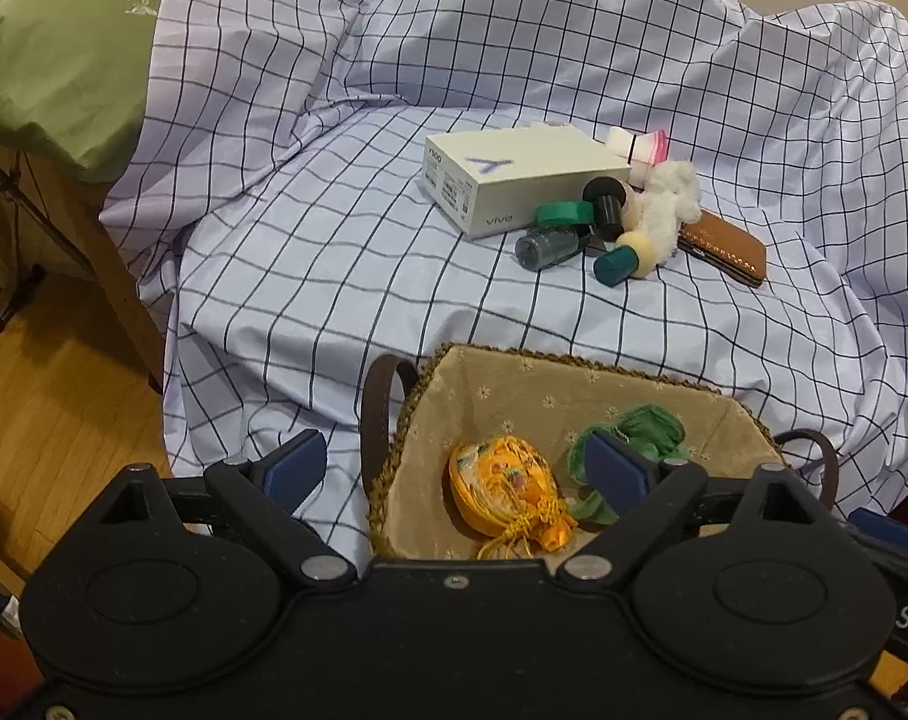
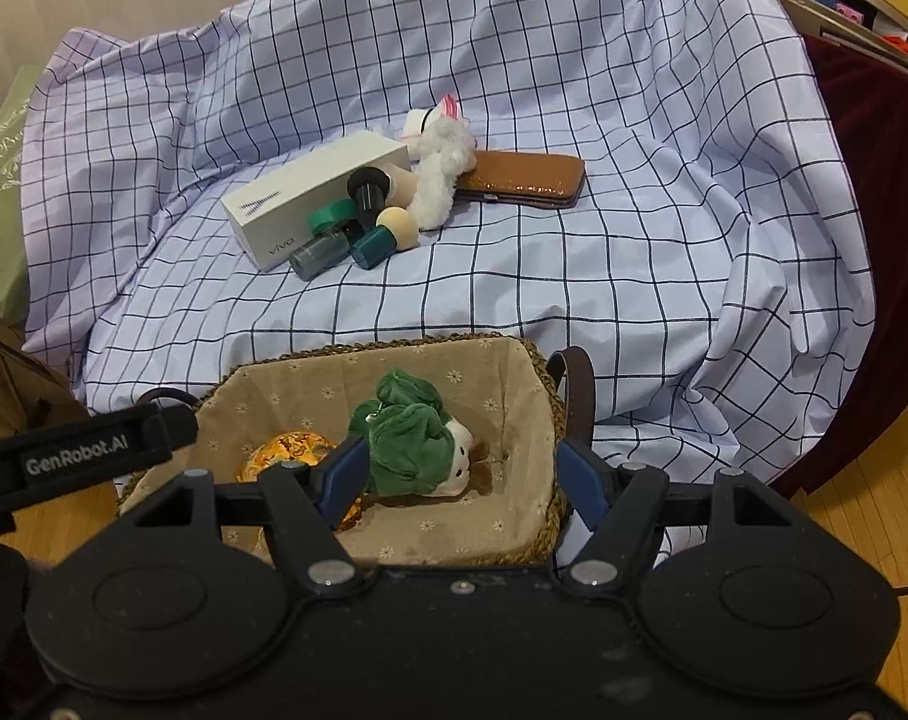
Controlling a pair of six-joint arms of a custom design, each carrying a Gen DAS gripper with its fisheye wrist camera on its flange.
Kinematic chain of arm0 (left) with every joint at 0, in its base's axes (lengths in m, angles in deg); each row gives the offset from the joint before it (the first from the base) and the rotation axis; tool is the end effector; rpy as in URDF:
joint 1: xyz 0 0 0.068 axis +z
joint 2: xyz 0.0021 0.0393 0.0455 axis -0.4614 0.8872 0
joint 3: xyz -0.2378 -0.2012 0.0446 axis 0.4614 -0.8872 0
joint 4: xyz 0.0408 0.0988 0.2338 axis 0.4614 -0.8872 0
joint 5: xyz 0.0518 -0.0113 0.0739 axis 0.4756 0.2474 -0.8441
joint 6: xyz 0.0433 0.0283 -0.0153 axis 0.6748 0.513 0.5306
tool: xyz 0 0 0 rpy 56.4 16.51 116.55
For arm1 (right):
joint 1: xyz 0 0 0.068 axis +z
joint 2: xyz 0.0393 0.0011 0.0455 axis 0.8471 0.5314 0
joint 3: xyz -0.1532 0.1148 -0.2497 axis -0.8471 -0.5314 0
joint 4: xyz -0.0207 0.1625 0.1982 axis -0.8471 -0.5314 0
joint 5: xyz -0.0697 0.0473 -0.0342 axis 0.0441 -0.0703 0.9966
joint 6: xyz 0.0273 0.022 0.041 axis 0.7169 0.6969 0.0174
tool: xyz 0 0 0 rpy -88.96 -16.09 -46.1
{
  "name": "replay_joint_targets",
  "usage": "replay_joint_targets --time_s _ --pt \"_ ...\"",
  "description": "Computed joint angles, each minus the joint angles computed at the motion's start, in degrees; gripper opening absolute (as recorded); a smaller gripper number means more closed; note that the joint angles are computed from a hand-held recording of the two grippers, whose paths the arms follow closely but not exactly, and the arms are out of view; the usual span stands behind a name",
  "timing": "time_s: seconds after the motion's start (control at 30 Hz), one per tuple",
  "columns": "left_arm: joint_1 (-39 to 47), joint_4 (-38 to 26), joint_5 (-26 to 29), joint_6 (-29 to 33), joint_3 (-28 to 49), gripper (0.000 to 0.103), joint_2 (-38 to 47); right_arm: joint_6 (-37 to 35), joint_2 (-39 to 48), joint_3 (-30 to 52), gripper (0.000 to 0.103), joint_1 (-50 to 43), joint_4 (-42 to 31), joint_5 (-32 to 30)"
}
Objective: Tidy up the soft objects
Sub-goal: 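Withdraw both open tools from the basket toward the item pile, then grasp the white pink-edged towel roll with the right tool while the left tool grasps the white packet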
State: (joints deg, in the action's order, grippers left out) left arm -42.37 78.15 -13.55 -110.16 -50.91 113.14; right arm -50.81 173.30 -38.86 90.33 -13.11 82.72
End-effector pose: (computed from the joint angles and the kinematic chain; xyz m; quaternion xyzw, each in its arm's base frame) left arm 0.2254 -0.0462 0.0420 -0.2174 0.9087 0.0346 0.3546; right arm 0.2202 0.1363 0.0515 -0.1000 0.9337 0.1108 0.3254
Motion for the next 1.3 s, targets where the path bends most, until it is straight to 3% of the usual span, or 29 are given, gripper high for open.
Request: replay_joint_targets --time_s 0.3,0.77,1.03,1.3 --pt "0.7 -4.2 -2.8 5.6 4.9 0.097 -0.4 -2.8 2.3 7.7 0.07 -1.1 -6.1 -1.3" --pt "10.2 -10.1 5.3 15.3 16.1 0.097 0.8 -8.9 6.7 27.8 0.074 -4.4 -19.0 -1.4" --pt "16.4 -16.8 9.1 18.9 26.5 0.097 2.6 -11.1 12.4 47.0 0.08 -5.3 -28.6 -1.0" --pt "21.4 -27.6 13.4 21.9 40.8 0.097 6.5 -11.8 24.0 75.2 0.083 -5.7 -42.3 1.9"
